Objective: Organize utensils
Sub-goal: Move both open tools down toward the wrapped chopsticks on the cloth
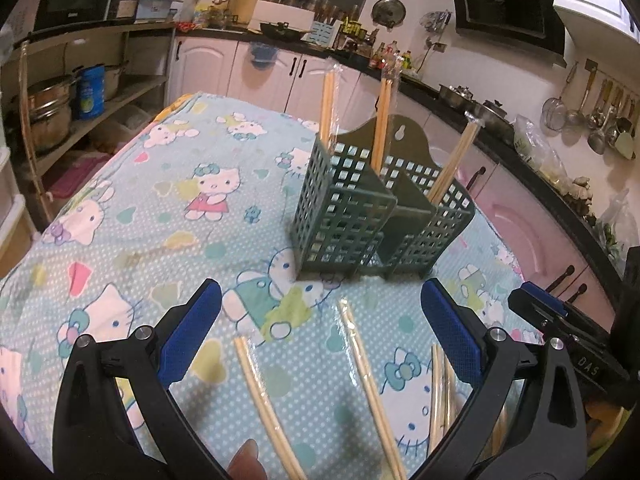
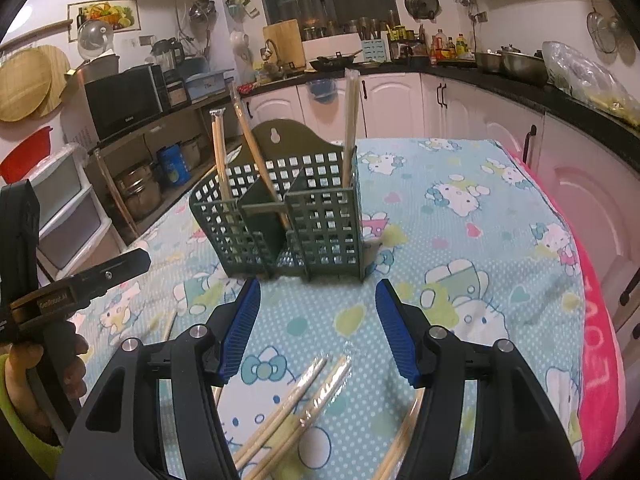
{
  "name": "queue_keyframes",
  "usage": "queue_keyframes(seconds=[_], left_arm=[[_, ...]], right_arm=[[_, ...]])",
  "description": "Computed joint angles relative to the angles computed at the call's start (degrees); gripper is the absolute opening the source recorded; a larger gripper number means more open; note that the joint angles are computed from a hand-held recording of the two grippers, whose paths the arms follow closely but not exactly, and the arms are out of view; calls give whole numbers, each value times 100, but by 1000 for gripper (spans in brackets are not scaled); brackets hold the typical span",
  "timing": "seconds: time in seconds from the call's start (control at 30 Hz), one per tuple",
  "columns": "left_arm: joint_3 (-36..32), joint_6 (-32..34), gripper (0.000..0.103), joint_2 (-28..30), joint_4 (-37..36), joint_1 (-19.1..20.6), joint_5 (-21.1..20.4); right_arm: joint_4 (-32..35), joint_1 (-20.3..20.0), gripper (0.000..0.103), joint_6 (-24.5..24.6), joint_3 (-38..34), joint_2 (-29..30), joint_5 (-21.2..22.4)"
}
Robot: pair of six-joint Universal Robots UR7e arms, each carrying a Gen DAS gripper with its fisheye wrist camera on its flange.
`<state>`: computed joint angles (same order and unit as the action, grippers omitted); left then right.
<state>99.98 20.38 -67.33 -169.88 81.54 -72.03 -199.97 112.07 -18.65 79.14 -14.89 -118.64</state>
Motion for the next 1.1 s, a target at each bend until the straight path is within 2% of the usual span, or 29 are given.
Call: queue_keyframes(seconds=[0.67, 1.1], left_arm=[[443, -65, 91, -156, 162, 162, 210], [583, -72, 91, -152, 423, 181, 616]], right_arm=[[126, -63, 58, 383, 528, -100, -323], [540, -78, 57, 653, 540, -41, -521]])
